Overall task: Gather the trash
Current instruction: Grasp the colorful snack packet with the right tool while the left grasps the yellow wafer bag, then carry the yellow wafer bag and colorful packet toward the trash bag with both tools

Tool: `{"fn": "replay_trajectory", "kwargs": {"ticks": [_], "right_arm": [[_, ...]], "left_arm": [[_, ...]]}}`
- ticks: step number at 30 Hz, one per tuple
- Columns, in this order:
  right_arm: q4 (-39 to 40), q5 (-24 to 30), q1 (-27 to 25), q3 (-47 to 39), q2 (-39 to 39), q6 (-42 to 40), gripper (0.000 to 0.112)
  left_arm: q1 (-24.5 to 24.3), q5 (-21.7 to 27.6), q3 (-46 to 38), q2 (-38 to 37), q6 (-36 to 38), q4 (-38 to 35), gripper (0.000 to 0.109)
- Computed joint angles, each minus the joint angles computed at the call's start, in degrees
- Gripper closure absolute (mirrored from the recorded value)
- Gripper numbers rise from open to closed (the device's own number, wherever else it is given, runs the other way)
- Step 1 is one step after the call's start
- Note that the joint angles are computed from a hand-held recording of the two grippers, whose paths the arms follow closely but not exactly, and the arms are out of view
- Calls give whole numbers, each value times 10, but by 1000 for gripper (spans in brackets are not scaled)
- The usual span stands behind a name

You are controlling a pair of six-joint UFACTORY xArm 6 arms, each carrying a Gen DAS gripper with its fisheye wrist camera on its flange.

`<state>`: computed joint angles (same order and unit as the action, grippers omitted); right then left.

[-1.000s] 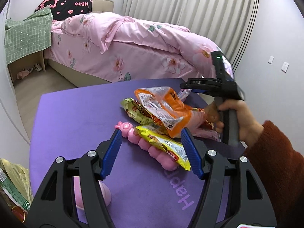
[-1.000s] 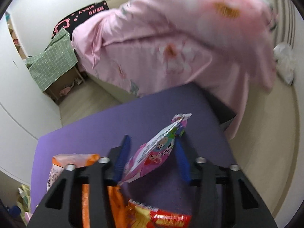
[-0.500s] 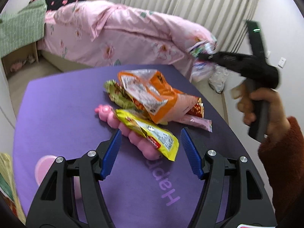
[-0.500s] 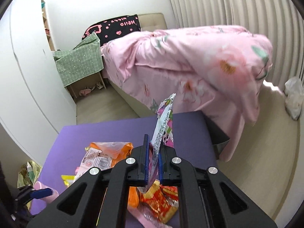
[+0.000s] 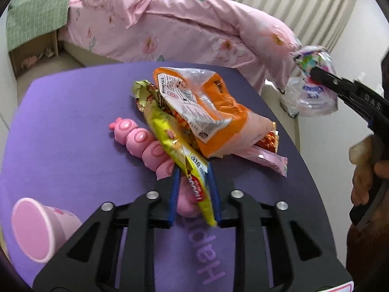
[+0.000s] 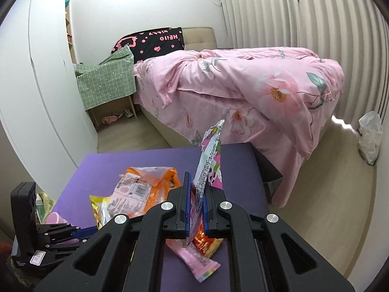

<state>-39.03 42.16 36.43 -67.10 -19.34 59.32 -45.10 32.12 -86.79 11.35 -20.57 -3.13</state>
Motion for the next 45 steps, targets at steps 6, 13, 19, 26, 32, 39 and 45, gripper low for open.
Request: {"fn": "replay_trajectory", "kwargs": {"ticks": [6, 13, 19, 26, 32, 39, 45], "right_arm": [[-15, -5, 30, -12, 3, 12, 103], [-38, 15, 84, -24, 6, 28, 103], [-62, 25, 132, -32, 7, 69, 103], [-80, 24, 191, -54, 38, 106, 103], [-80, 25, 231, -41, 52, 149, 103], [-49, -2, 226, 11, 43, 185, 103], [-24, -24, 229, 41, 46, 196, 103]], "left_arm": [[-1, -22, 69, -78, 57, -36, 94], [9, -32, 178, -199, 113, -74, 95], [21, -38, 273, -302, 87, -24, 96], [39, -41, 352, -393, 78, -9, 96], [61, -16, 415, -446, 153, -106, 96], [81, -14, 464, -458, 129, -74, 77], [86, -3, 480, -463, 140, -79, 77]]}}
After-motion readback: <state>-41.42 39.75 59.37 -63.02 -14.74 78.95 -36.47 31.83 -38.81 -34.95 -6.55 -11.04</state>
